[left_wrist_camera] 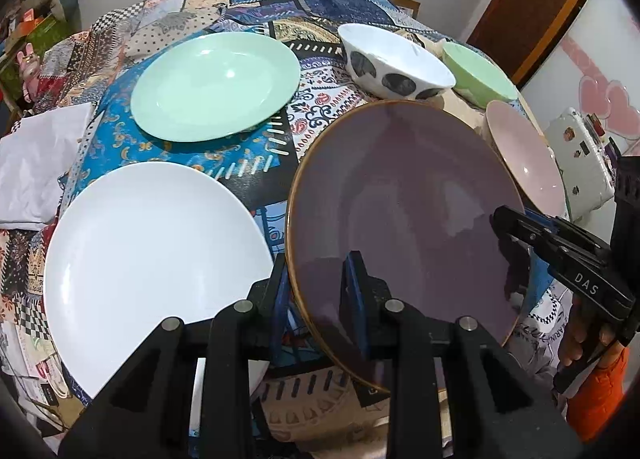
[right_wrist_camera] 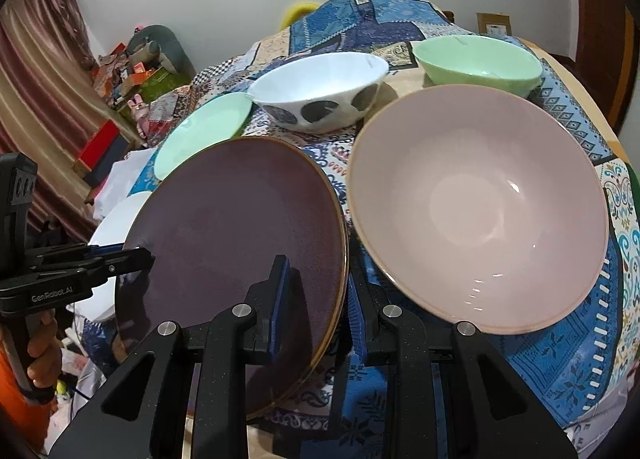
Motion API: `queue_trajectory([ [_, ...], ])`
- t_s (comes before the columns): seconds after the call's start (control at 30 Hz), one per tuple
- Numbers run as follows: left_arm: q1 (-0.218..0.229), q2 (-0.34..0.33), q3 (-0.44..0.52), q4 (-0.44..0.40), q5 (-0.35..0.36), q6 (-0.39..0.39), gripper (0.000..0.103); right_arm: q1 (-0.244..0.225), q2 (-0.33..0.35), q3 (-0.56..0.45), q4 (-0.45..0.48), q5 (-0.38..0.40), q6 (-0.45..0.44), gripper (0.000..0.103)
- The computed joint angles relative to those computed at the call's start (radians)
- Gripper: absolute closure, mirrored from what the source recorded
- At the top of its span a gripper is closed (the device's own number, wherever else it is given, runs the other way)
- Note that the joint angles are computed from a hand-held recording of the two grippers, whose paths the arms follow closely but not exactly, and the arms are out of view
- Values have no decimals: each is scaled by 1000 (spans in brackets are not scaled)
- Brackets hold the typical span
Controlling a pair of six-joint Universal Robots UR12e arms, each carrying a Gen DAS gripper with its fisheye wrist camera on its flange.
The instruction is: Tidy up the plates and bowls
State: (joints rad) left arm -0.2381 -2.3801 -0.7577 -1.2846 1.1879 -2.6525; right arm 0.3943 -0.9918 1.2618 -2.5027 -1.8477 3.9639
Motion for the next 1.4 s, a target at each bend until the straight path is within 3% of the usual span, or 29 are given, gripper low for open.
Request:
queue_trajectory([
  [0.3, -6, -40, 59, -40, 10, -19, 75, 16, 17, -29, 43, -63, 3, 78],
  [0.63, -5, -69, 101, -92, 14, -39, 75, 14, 23, -48, 96, -65, -6, 76],
  [0.83, -5, -41, 51, -19, 20, -30, 75, 9, -1, -8, 35, -57, 31, 75],
  [1.1, 8, 11, -14, 92, 1, -42, 75, 27, -2, -30, -11, -90, -28, 75],
  [1.4, 33, 87, -117, 263, 25, -70, 48, 44, 25, -92, -31, -105, -101, 66],
])
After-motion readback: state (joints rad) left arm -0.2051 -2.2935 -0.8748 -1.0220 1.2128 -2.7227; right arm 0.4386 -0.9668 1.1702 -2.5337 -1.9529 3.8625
